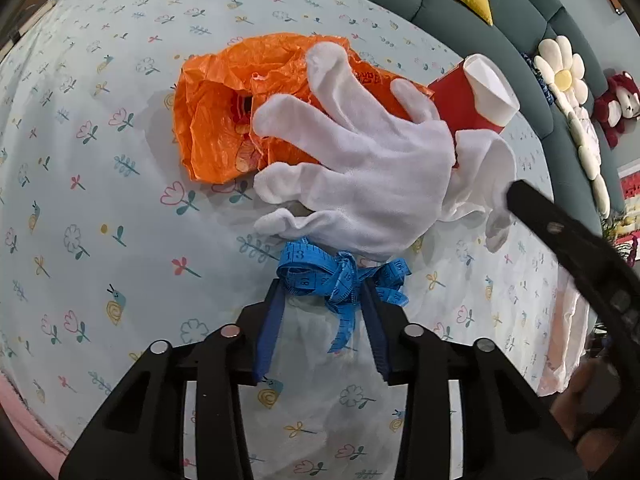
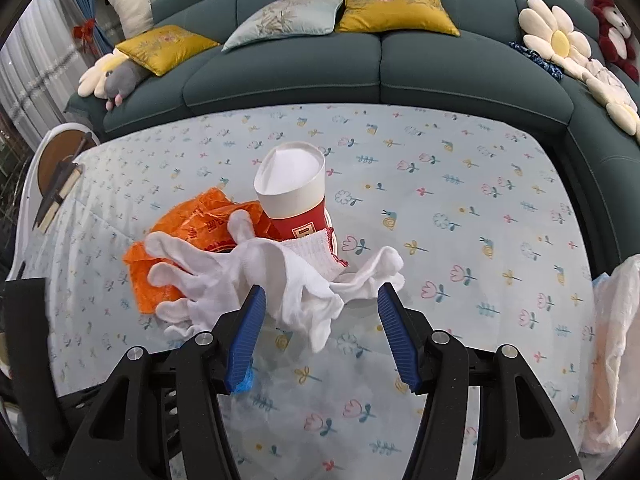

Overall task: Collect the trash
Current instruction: 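Grasp the blue ribbon with the left gripper while the right gripper grasps a white glove, then carry the blue ribbon and white glove to the bin and release both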

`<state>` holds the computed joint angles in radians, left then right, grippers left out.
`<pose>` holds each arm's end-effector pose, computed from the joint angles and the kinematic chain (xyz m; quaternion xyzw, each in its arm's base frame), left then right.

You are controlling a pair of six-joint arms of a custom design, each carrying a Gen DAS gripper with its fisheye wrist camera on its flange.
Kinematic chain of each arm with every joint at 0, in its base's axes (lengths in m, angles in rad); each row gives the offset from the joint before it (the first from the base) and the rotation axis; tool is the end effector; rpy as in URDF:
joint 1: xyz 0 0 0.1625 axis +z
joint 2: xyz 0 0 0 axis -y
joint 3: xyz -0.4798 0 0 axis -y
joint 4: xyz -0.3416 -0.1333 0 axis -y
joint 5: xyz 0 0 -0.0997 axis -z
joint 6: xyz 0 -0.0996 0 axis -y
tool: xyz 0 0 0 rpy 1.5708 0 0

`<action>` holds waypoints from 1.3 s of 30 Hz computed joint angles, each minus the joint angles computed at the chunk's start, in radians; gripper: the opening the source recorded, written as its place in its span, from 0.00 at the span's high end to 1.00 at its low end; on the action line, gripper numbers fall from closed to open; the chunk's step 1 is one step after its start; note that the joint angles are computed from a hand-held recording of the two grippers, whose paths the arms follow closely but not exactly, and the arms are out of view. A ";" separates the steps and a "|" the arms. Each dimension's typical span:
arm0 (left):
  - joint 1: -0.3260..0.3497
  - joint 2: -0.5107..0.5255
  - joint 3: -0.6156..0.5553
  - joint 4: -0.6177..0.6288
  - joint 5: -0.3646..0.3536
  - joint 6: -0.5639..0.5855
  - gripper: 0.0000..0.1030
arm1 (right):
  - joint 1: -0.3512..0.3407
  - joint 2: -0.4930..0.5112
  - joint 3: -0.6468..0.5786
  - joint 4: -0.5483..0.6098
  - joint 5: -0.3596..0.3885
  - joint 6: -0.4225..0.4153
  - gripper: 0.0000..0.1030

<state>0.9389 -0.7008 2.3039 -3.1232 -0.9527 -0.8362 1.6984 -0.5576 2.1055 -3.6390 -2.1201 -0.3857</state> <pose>-0.1124 -0.4769 0.0443 -0.0894 0.9481 -0.1858 0.2419 0.1498 -0.5289 0.0507 0.1686 -0.9174 0.2118 0.2918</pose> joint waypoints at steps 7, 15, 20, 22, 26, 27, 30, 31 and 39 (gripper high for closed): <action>-0.013 -0.015 0.003 0.002 0.015 -0.002 0.74 | -0.010 0.020 -0.021 0.063 -0.006 -0.012 0.80; -0.068 -0.041 0.001 0.003 0.037 -0.004 0.75 | -0.006 -0.029 0.057 -0.002 0.035 -0.010 0.92; -0.128 -0.053 -0.014 0.006 0.052 0.010 0.76 | 0.001 -0.093 0.110 -0.070 0.064 0.008 0.93; -0.151 -0.055 -0.024 0.010 0.057 0.016 0.76 | 0.004 -0.125 0.132 -0.100 0.073 0.011 0.93; -0.208 -0.052 -0.054 0.025 0.072 0.039 0.76 | 0.005 -0.192 0.168 -0.147 0.091 0.013 0.93; -0.222 -0.050 -0.063 0.029 0.075 0.045 0.76 | 0.004 -0.211 0.175 -0.154 0.096 0.013 0.93; -0.256 -0.045 -0.090 0.047 0.082 0.065 0.76 | 0.000 -0.268 0.203 -0.186 0.109 0.011 0.93; -0.270 -0.040 -0.102 0.051 0.084 0.072 0.76 | -0.002 -0.291 0.214 -0.197 0.114 0.009 0.92; -0.360 0.016 -0.211 0.077 0.083 0.156 0.76 | -0.039 -0.438 0.292 -0.263 0.145 -0.022 0.92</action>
<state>0.5791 -0.6845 2.0925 -3.0459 -0.8697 -0.6801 1.6598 -0.9953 2.3977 -3.9022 -1.9752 -0.4073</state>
